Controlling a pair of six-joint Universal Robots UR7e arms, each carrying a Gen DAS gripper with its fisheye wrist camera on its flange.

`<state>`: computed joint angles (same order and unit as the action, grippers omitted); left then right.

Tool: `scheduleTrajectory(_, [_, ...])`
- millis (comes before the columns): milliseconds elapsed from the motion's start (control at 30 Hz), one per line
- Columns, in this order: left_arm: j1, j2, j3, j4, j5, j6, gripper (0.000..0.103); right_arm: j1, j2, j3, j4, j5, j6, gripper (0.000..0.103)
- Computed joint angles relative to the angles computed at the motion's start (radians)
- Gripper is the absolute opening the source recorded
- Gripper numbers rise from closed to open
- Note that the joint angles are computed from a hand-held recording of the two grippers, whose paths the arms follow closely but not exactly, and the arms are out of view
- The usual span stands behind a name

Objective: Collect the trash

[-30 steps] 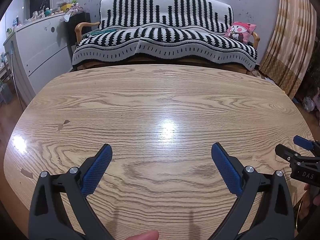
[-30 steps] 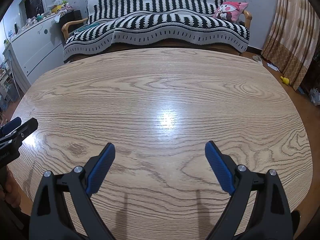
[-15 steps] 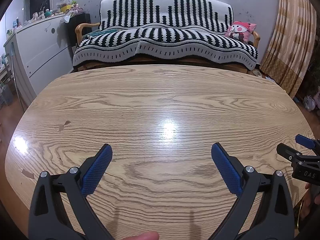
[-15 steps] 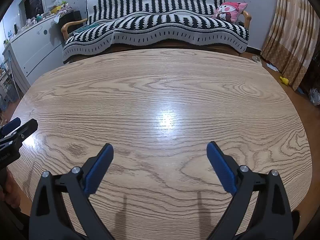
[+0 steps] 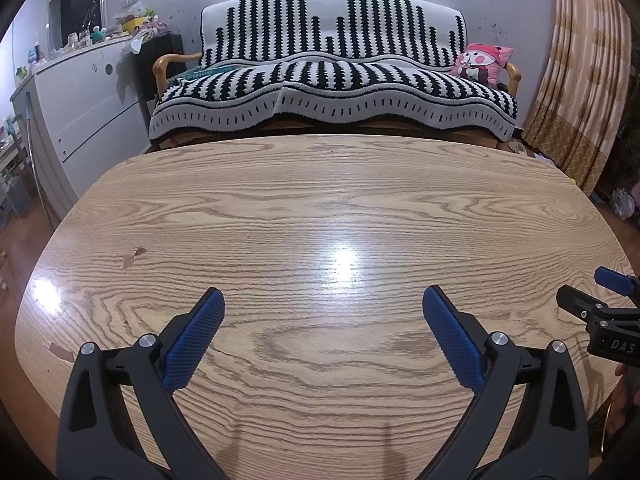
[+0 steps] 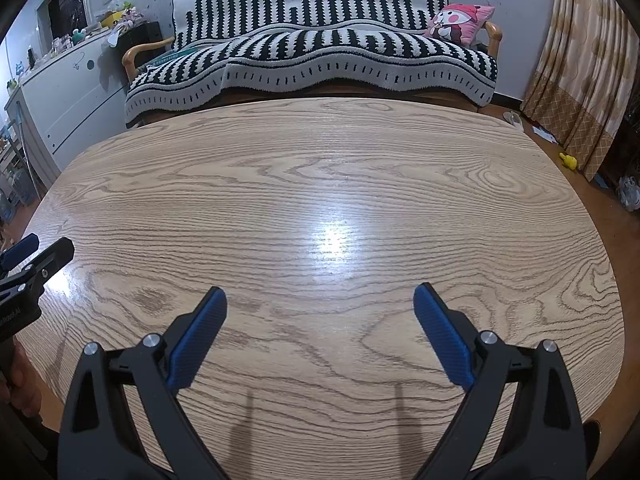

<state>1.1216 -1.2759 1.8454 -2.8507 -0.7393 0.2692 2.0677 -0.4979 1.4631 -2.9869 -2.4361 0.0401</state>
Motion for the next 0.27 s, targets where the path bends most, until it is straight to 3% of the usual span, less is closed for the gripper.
scheduleTrajectory(267, [0.006,0.001,-0.013,0.041,-0.006,-0.022,0.096,0.000,0.001,-0.007,0.007,-0.002,0.006,0.091])
